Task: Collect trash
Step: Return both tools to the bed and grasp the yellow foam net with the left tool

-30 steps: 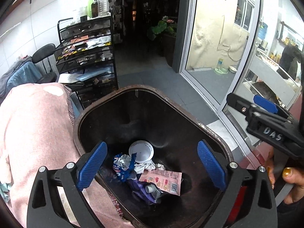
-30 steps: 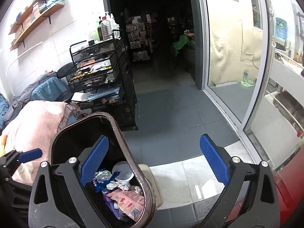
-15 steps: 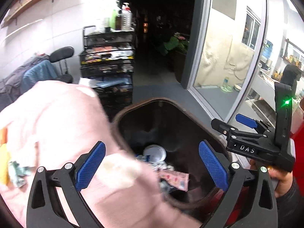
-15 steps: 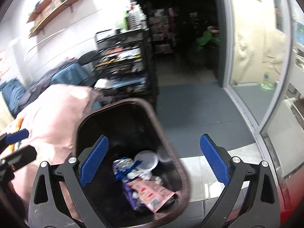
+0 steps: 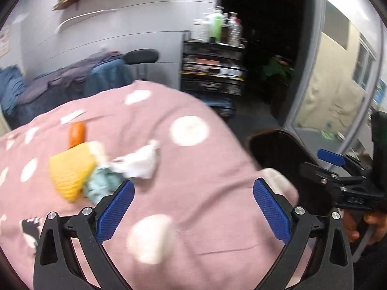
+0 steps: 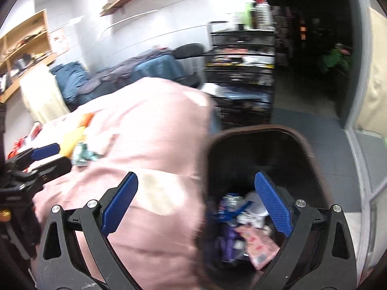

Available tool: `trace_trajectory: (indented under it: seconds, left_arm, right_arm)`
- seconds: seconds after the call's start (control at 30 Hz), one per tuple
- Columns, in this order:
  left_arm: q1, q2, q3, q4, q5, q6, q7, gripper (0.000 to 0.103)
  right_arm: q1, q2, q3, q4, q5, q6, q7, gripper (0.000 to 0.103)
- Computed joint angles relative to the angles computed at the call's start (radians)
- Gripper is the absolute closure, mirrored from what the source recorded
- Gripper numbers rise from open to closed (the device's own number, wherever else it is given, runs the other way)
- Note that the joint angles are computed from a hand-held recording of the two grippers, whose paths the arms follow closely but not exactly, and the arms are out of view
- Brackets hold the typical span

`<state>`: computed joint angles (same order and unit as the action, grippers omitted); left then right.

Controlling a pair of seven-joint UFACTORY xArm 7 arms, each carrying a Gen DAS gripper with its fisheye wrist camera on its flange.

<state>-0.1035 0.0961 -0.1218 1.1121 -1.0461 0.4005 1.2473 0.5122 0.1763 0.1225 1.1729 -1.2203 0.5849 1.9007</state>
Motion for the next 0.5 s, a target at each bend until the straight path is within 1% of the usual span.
trace_trajectory:
  seconds: [0.17, 0.23, 0.3, 0.4, 0.47, 0.5]
  left_arm:
    - [0.056, 0.06, 0.035, 0.064, 0.051, -0.009, -0.096, 0.006]
    - [0.088, 0.098, 0.042, 0.103, 0.082, -0.009, -0.142, 0.006]
    - [0.115, 0.142, 0.047, 0.15, 0.142, 0.007, -0.208, 0.006]
    - [0.146, 0.21, 0.054, 0.222, 0.23, 0.013, -0.301, 0.006]
    - [0.172, 0.263, 0.055, 0.296, 0.28, 0.071, -0.366, 0.006]
    - [0.181, 0.282, 0.049, 0.32, 0.298, 0.084, -0.386, 0.006]
  right_arm:
    - [0.02, 0.118, -0.01, 0.16, 0.059, -0.068, -0.128, 0.007]
    - [0.03, 0.164, -0.019, 0.226, 0.104, -0.097, -0.199, 0.007]
    - [0.037, 0.223, -0.018, 0.308, 0.169, -0.11, -0.297, 0.007]
    - [0.044, 0.317, -0.002, 0.445, 0.289, -0.072, -0.466, 0.007]
    - [0.058, 0.379, 0.003, 0.54, 0.353, -0.028, -0.557, 0.007]
    - [0.066, 0.409, 0.004, 0.586, 0.384, -0.004, -0.596, 0.007]
